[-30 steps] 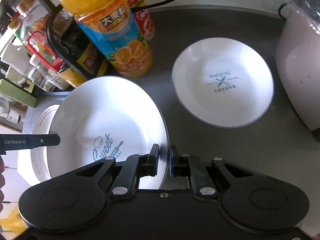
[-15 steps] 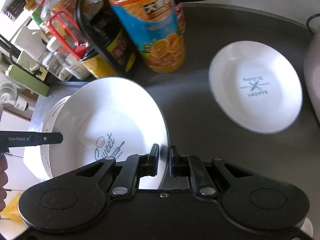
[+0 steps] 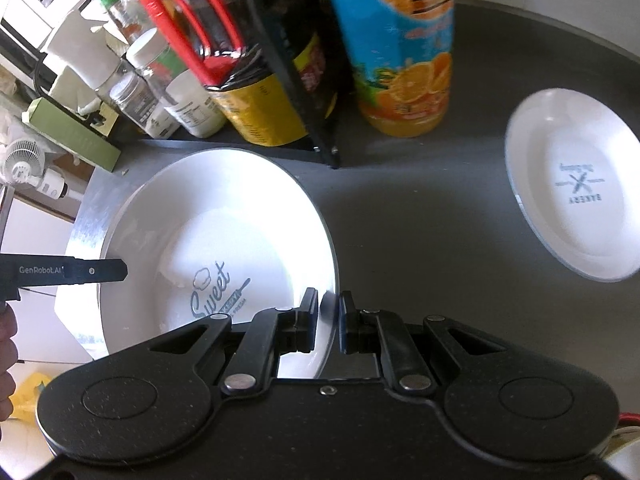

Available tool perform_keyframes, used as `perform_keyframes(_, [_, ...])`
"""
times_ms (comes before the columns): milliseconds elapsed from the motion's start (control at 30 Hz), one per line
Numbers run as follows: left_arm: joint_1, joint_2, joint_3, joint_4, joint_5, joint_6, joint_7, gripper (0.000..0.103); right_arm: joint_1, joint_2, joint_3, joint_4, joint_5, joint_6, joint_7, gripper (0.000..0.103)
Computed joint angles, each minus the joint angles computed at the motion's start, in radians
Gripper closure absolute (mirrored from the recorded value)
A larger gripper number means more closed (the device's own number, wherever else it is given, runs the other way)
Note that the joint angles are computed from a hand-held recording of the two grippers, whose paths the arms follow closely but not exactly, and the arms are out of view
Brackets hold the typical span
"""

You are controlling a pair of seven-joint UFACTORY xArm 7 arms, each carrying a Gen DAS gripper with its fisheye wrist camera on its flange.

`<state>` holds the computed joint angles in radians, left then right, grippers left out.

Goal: Organize plates and bowls
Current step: 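Lower the 'Sweet' plate onto the flower-pattern plate with both grippers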

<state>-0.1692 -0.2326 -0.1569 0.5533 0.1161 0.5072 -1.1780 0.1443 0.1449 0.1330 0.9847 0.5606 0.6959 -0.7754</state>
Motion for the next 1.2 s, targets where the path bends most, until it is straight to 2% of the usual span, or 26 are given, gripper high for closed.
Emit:
perform_keyframes(567, [0.042,-0.094,0.017,-0.117,-0.024,-0.013,0.044,0.093,0.070,-0.024,0.035,-0.039,0.027,-0.073,0.033,0.092])
perform_keyframes(900, [0.055,-0.107,0.054,-0.167,-0.082,-0.039,0.121,0.093,0.106,-0.011,0.048,-0.058,-0.030,-0.114,0.081,0.092])
perform_keyframes(1200, [0.080,-0.086,0.037,-0.159,-0.056,-0.033,0.138,0.092,0.122,-0.005,0.063,-0.074,-0.055,-0.173,0.101,0.092])
